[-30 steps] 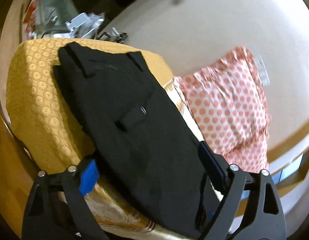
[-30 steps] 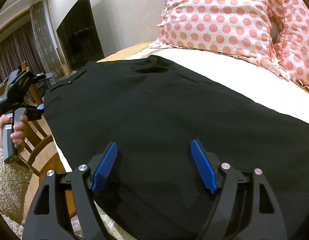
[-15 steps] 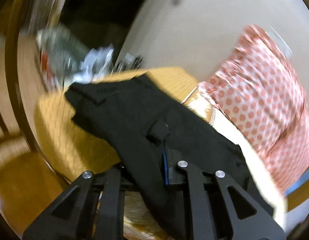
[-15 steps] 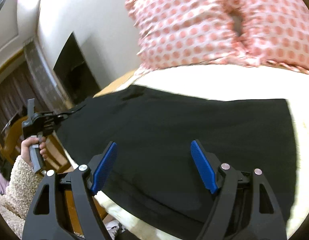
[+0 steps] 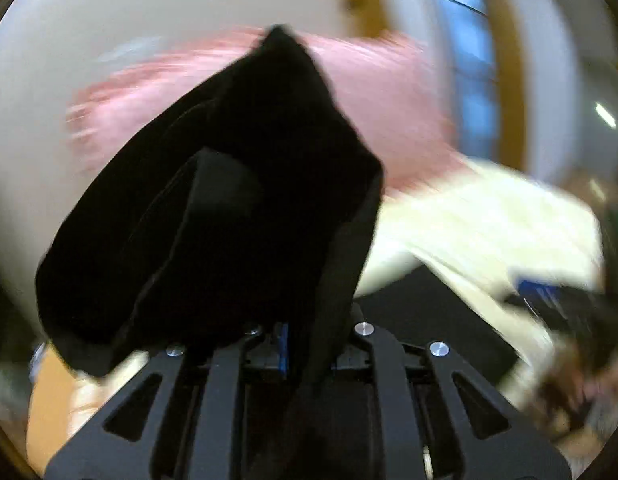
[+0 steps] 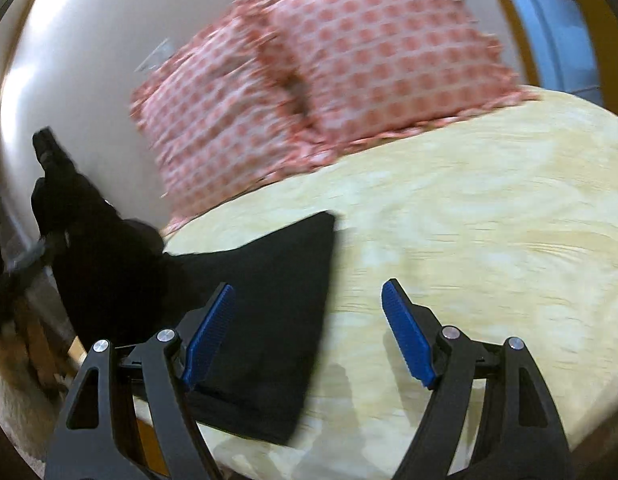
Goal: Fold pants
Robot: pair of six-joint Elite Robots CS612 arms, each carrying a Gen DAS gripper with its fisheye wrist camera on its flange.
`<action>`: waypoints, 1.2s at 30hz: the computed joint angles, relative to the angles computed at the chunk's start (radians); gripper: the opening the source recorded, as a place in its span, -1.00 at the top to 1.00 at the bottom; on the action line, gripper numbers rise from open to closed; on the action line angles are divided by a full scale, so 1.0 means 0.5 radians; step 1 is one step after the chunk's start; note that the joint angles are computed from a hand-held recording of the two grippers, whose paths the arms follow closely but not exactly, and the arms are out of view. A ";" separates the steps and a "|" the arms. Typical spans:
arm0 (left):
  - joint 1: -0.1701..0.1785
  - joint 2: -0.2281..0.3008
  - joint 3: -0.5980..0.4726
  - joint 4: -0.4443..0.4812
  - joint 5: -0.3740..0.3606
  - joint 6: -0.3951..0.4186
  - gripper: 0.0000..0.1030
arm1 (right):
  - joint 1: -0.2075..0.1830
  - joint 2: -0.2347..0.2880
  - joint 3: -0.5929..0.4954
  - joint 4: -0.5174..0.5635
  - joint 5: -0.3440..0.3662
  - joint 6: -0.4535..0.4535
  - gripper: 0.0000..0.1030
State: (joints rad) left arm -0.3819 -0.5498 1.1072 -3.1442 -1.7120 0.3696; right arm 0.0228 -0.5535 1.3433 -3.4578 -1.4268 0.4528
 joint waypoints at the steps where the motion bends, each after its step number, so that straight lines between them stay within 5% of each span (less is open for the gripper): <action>1: -0.028 0.005 0.019 0.097 -0.007 0.110 0.75 | -0.008 -0.007 0.022 -0.001 -0.027 0.024 -0.51; 6: -0.042 0.049 0.009 0.364 -0.021 0.126 0.74 | -0.031 -0.026 0.083 0.011 -0.117 0.057 -0.51; 14: -0.035 -0.012 0.107 0.152 -0.010 0.063 0.75 | -0.029 -0.004 0.049 0.016 -0.093 0.048 -0.51; 17: -0.057 -0.052 0.229 -0.008 0.093 0.166 0.75 | -0.023 -0.002 0.043 0.014 -0.129 0.030 -0.53; 20: -0.059 -0.042 0.234 0.138 0.073 0.188 0.69 | -0.024 0.002 0.028 0.010 -0.147 0.070 -0.53; 22: -0.061 -0.035 0.256 0.074 0.077 0.213 0.62 | -0.021 -0.002 0.026 -0.008 -0.158 0.066 -0.53; 24: -0.030 -0.065 0.300 0.019 -0.076 0.209 0.38 | -0.005 -0.011 0.026 -0.050 -0.228 -0.001 -0.53; 26: 0.037 -0.073 0.289 -0.022 -0.360 0.086 -0.36 | 0.009 -0.010 0.011 -0.106 -0.282 -0.053 -0.53; 28: 0.101 -0.041 0.241 -0.218 -0.519 -0.189 -0.83 | 0.017 -0.001 -0.023 -0.171 -0.218 -0.112 -0.53; 30: 0.129 0.000 0.181 -0.394 -0.370 -0.483 -0.89 | 0.035 0.022 -0.094 -0.190 -0.043 -0.252 -0.53; 33: 0.131 0.050 0.074 -0.284 -0.039 -0.648 -0.89 | 0.080 0.064 -0.211 -0.089 0.149 -0.518 -0.53; 36: 0.138 0.079 0.010 -0.066 0.075 -0.729 -0.89 | 0.117 0.089 -0.283 0.097 0.246 -0.697 -0.53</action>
